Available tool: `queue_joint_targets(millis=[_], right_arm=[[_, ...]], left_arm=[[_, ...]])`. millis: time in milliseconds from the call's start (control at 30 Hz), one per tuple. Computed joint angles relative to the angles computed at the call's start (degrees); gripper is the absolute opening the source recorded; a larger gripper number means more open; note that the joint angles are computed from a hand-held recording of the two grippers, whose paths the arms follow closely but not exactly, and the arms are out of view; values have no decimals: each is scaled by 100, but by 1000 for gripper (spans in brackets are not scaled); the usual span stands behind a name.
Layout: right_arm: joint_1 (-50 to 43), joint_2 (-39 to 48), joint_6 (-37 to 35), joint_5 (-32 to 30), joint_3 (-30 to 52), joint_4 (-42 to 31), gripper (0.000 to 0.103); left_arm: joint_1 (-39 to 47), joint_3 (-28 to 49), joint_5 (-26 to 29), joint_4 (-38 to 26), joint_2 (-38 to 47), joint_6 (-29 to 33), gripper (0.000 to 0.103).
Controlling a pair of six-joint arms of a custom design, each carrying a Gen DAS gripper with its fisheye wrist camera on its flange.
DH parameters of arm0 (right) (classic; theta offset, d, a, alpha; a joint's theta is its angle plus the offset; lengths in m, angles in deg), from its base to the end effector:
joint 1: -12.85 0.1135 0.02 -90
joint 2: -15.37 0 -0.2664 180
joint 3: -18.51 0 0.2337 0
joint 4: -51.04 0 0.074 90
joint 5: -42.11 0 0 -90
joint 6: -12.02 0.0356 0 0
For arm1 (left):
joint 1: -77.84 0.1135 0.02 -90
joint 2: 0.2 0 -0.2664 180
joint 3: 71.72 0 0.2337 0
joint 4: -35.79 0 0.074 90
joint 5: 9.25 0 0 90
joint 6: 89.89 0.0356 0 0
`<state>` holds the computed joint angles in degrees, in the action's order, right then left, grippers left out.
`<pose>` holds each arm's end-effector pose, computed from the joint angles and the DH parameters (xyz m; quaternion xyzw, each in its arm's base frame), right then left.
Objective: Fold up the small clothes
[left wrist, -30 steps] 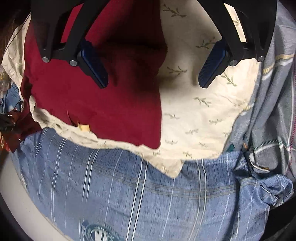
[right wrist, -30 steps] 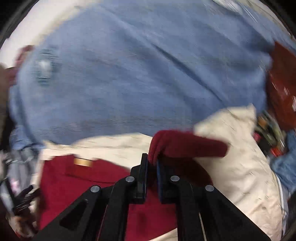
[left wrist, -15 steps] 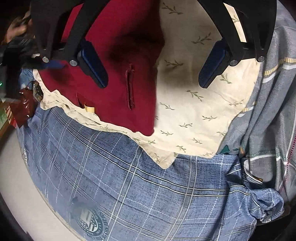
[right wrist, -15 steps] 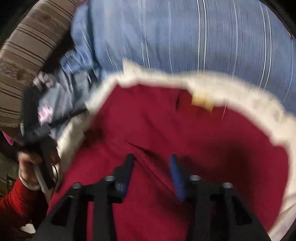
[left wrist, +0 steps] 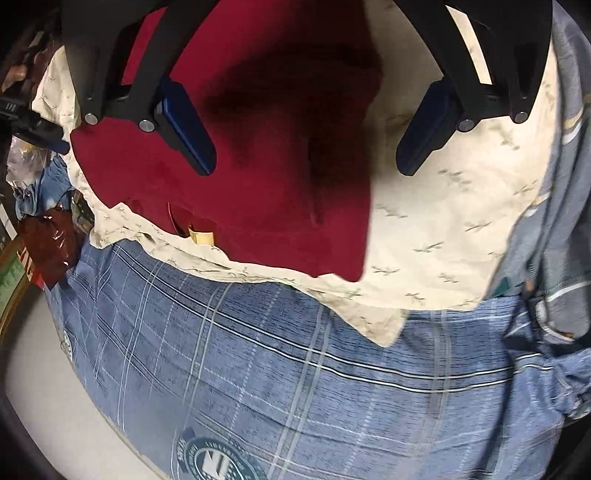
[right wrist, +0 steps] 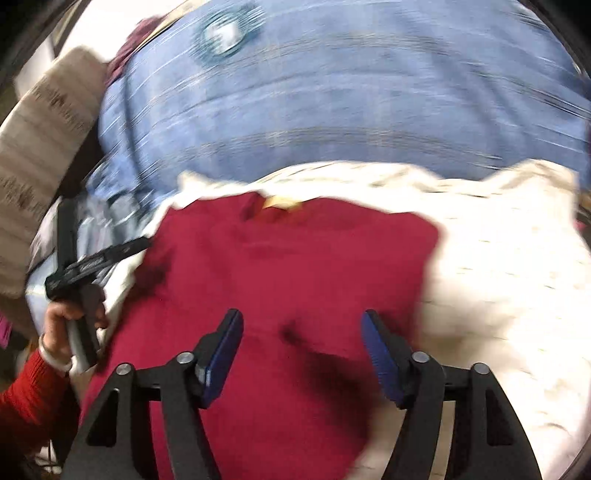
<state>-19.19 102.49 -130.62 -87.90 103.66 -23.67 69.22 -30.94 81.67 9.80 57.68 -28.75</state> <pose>0.2355 -0.1204 0.2730 -0.2059 0.9112 0.1778 0.3094 0.1796 -0.0278 0.1955 -0.1580 0.9036 -0.1348 0.3745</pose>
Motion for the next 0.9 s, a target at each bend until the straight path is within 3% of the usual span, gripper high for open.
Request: queue_joint_targets(millis=[167,367,433,567,700,833,900], right_arm=[[-32,108,-6,452,-94,370,72],[299,1545,1666,-113,785,532,71],[507,1819,2139,194,955,651,70],[407,1585,1936,61,643,799,71],[274,1462,1606,135,481,695,71],[127,1541,1466,11,626,377,71],[111,1543,1418,-32,650,303,71]], left_arm=[[-320,59,-211,268,484,167,72],[-197,48,-234,162,403,183,29],[-158,53,-181,125,367,218,27],[-90,111,-84,27,222,288,25],[-143,120,-259,-3,65,206,47],[-504,184,-799,-117,-223,255,47],[-469,210,-652,-16,-132,307,47]])
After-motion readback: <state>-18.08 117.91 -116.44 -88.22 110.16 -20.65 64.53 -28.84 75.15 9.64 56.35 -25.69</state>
